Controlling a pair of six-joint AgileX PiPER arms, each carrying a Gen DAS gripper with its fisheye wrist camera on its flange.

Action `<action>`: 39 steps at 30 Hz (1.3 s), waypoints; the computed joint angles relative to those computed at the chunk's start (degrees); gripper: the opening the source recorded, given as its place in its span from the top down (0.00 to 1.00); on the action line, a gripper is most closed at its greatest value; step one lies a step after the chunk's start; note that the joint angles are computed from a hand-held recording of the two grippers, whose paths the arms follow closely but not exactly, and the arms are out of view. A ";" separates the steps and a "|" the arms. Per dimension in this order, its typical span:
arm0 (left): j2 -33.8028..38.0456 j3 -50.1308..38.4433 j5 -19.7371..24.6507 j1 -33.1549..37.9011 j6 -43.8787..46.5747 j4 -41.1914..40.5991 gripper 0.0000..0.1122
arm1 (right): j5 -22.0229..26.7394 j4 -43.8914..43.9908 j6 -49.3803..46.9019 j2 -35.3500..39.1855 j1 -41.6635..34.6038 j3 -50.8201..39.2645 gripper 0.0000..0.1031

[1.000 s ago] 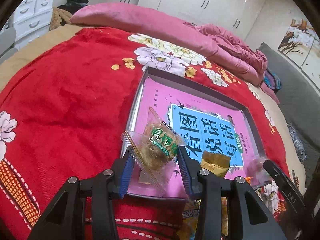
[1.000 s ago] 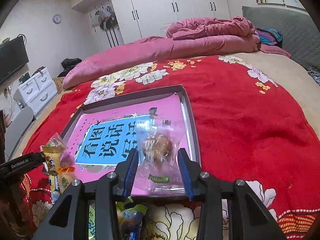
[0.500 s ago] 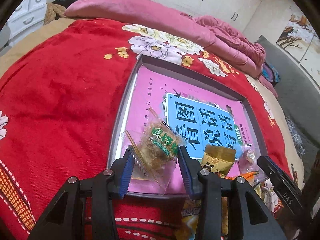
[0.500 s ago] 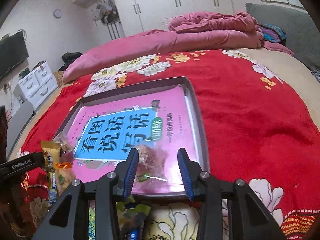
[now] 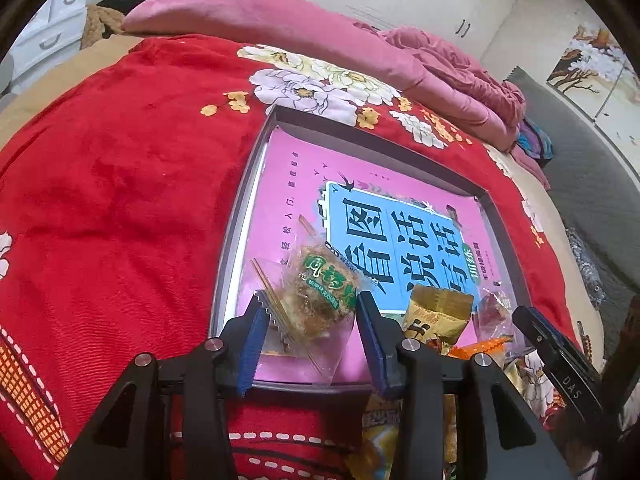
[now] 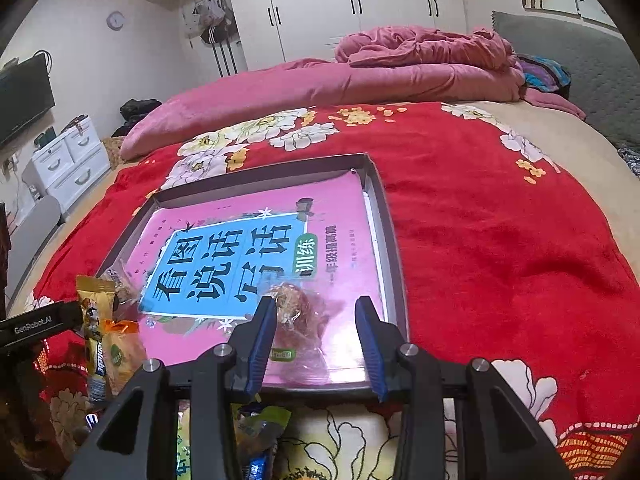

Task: Organize snacks
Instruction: 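Carry the green-label bag with left gripper into the tray while right carries the cookie bag, then open left gripper releasing its bag in the tray while right gripper releases the cookie bag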

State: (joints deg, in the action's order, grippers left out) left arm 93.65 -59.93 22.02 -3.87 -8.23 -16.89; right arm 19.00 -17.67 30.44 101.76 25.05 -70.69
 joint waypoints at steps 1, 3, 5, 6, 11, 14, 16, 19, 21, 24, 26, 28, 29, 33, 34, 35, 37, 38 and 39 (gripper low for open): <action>-0.06 0.04 0.01 -0.02 -0.01 0.11 0.59 | 0.12 -0.51 0.43 -0.05 -0.02 0.02 0.60; -0.14 0.06 0.16 0.00 0.20 0.18 0.59 | 0.21 -1.10 1.07 -0.23 -0.22 0.15 0.60; -0.23 0.03 0.28 0.05 0.56 -0.01 0.56 | 0.27 -0.99 1.10 -0.33 -0.51 0.22 0.60; -0.25 0.00 0.34 0.05 0.62 0.09 0.55 | 0.26 -0.97 1.14 -0.41 -0.64 0.29 0.60; -0.30 -0.07 0.58 -0.03 0.71 0.47 0.53 | 0.31 -2.10 2.54 -0.76 -0.84 0.66 0.60; -0.27 -0.05 0.45 -0.16 0.49 0.41 0.51 | 1.67 -1.49 2.29 -0.22 -1.12 -0.05 0.60; -0.42 0.05 0.48 -0.17 1.24 -0.43 0.49 | 0.79 0.48 1.21 -0.66 -1.74 0.53 0.60; -0.64 0.18 0.81 0.14 3.42 -2.48 0.47 | -0.69 1.04 1.29 -1.59 -2.24 1.54 0.60; -0.75 0.16 0.89 0.10 3.41 -2.44 0.46 | -1.20 1.97 0.40 -1.95 -2.34 1.86 0.60; -1.26 0.60 0.82 0.51 4.83 -3.96 0.46 | -1.78 2.07 0.03 -2.45 -2.18 2.21 0.60; -1.39 0.72 0.84 0.80 6.03 -5.19 0.45 | -2.68 2.05 0.05 -2.98 -2.10 2.76 0.59; -1.78 1.01 0.63 0.86 6.59 -5.74 0.44 | -3.24 2.47 -0.39 -3.29 -2.07 3.04 0.57; -1.87 1.06 0.58 0.98 6.97 -6.02 0.44 | -3.40 2.60 -0.45 -3.40 -2.04 3.16 0.54; -2.97 1.72 -0.65 0.58 2.99 -1.71 0.33 | -3.61 1.91 0.32 -3.80 -1.96 3.36 0.51; -3.22 1.99 -0.84 0.92 4.30 -3.19 0.33 | -3.63 1.74 0.57 -3.82 -1.96 3.39 0.48; -3.41 2.22 -0.94 1.29 5.72 -4.81 0.33 | -3.77 2.03 0.46 -3.91 -1.99 3.51 0.46; -3.75 2.46 -1.19 1.51 6.35 -5.46 0.33 | -3.92 2.40 0.13 -4.04 -2.09 3.62 0.46; -4.10 2.66 -1.61 1.24 5.03 -3.93 0.33 | -3.97 2.21 0.32 -4.14 -2.07 3.68 0.45; -4.38 2.77 -1.92 1.00 3.80 -2.49 0.33 | -4.07 2.19 0.36 -4.27 -2.04 3.76 0.44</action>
State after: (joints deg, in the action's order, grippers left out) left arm 89.27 -57.16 20.10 -2.87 -4.43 -19.38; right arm 14.93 -15.48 30.79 97.49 23.01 -66.93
